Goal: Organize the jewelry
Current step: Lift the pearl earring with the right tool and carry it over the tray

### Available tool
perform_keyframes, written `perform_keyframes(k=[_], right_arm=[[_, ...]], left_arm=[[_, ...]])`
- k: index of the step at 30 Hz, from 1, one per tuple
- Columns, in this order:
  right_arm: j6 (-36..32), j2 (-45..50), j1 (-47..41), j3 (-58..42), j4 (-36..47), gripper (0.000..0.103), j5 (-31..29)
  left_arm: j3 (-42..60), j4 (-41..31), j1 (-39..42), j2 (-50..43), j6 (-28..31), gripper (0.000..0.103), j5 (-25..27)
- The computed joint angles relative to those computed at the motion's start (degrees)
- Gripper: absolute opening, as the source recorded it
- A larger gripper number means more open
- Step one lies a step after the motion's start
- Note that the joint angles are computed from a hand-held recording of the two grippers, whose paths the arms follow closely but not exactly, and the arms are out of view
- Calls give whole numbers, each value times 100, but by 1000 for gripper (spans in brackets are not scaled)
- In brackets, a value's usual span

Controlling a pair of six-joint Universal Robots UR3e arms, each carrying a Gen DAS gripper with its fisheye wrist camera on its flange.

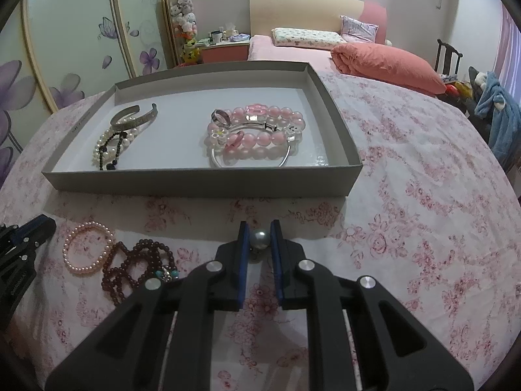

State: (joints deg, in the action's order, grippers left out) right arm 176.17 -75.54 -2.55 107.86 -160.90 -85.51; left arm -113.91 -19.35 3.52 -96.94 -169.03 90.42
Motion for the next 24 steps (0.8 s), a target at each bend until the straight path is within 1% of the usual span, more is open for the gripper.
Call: perform_keyframes(k=[9, 18, 24], right_arm=[[39, -2, -12, 0, 8, 15, 67], [32, -125, -270, 162, 14, 15, 506], [-39, -106, -134, 108, 31, 15, 292]], left_arm=[[1, -37, 60, 22, -2, 16, -79], [-72, -107, 234, 126, -47, 14, -377], [-158, -164, 433, 228, -100, 14, -674]])
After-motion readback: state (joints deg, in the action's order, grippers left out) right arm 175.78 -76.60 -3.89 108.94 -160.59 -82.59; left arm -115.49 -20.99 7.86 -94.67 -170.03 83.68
